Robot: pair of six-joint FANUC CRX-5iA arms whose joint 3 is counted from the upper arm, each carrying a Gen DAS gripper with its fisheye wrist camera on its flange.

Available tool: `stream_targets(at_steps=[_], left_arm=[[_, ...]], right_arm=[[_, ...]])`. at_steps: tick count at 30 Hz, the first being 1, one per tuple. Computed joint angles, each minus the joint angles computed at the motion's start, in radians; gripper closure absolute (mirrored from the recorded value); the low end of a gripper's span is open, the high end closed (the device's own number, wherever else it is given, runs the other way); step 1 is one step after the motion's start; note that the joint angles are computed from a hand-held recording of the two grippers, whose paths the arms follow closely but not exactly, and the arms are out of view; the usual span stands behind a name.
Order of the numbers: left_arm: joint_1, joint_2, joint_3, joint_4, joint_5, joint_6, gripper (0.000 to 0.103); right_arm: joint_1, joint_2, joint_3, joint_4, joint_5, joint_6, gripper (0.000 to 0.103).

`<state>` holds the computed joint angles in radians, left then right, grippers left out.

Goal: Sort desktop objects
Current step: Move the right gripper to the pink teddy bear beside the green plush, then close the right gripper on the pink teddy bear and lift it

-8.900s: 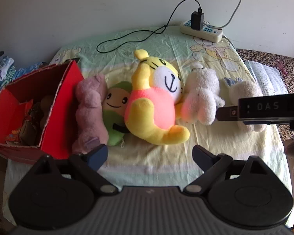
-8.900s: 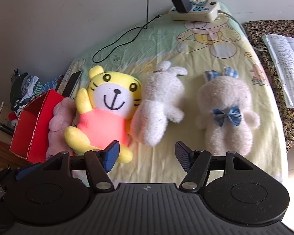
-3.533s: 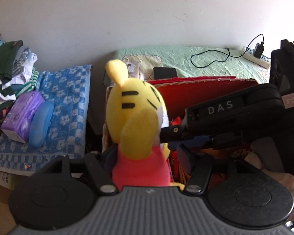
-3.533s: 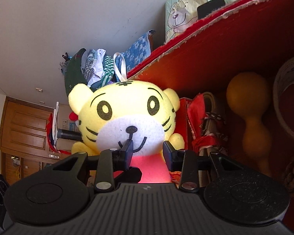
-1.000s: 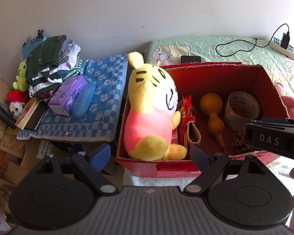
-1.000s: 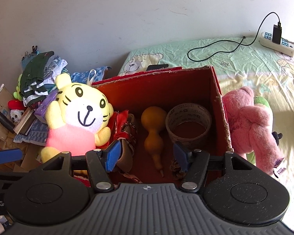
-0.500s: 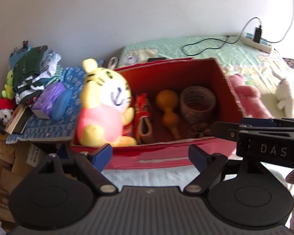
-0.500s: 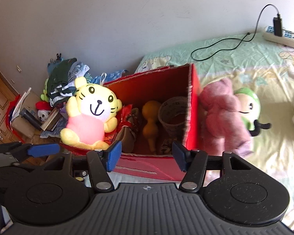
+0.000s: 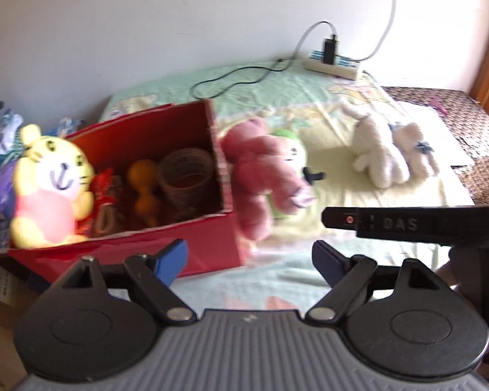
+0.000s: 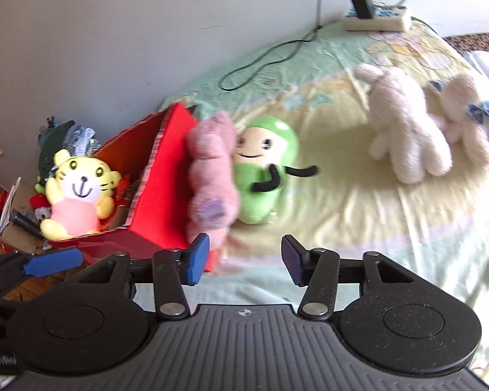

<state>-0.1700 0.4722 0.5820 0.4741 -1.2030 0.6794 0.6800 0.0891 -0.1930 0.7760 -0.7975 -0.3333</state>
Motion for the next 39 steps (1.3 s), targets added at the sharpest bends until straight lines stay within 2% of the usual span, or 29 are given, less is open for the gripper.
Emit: stream_targets(at_steps=[4,8,12,20,29,35,37,39], left_arm=[[-0.030,-0.019,-0.066,0.039,0.012,-0.031,0.022],[-0.057,-0.028,-0.101,0.040,0.042,-0.020,0.024],[-0.070,-0.016,-0.108,0.045,0.044,-0.009,0.023],[-0.074,0.008,-0.092,-0.017,0.043,0.092,0.026],[-0.064,0.024,-0.084,0.021,0.032,0.074,0.024],[-0.064,0.045,-0.058,0.014,0.033,0.049,0.022],[-0.059,0.067,-0.031,0.023,0.005,0.054,0.021],[-0.056,0.083,-0.012,0.028,-0.014,0.055,0.021]], right_arm=[[-0.017,-0.056,-0.073,-0.011,0.027,-0.032,0.061],[-0.038,-0.099,-0.125,-0.020,0.061,-0.053,0.061],[-0.071,-0.109,-0.128,-0.034,0.118,0.002,0.061],[-0.146,-0.020,0.010,-0.215,0.213,0.318,0.060],[-0.185,0.092,0.187,-0.404,0.187,0.565,0.050],[-0.205,0.151,0.274,-0.503,0.166,0.670,0.050],[-0.220,0.158,0.293,-0.575,0.167,0.713,0.054],[-0.231,0.156,0.299,-0.645,0.184,0.763,0.067]])
